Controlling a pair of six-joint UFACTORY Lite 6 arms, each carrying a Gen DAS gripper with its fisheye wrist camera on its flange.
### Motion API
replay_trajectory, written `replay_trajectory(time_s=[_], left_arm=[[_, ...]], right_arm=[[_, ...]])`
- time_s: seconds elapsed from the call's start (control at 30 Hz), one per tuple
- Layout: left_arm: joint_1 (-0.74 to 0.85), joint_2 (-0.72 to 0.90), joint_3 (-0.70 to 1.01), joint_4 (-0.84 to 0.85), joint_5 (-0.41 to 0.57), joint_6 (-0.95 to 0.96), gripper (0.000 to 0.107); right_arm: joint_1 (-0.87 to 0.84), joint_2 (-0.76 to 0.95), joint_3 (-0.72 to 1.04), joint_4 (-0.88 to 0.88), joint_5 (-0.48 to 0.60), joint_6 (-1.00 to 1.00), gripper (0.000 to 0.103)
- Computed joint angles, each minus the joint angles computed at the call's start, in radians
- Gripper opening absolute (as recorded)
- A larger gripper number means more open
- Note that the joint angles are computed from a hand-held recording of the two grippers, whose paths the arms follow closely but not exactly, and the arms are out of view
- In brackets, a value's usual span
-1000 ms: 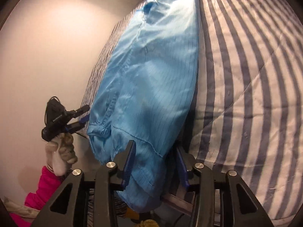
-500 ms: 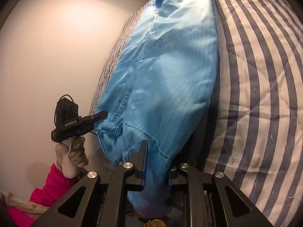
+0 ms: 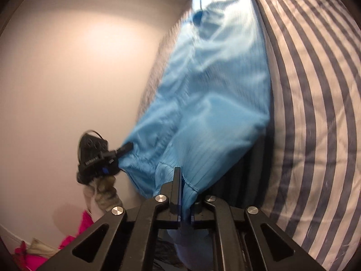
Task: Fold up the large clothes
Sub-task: 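Fold the coat hem toward the collar with the right tool while the left tool pinches the hem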
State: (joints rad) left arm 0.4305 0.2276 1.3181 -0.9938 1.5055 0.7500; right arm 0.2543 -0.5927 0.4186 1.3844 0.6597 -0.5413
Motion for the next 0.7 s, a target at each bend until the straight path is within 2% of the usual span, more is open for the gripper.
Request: replay_trajectory(time_s=[0.2, 0.53, 0.7], left_arm=[[-0.093, 0.091, 0.204, -0.068, -0.029, -0.095, 0.003], [-0.231, 0.401, 0.683, -0.088, -0.161, -0.284, 0.003], [-0.281, 0.61, 0.947, -0.058, -0.214, -0.403, 0.003]], right_arm=[[-0.118, 0.072, 0.098, 0.047, 0.039, -0.082, 0.003], [-0.121, 0.441, 0.514, -0.053, -0.102, -0.11, 0.003], [-0.135, 0.621, 0.647, -0.006, -0.142, -0.148, 0.003]])
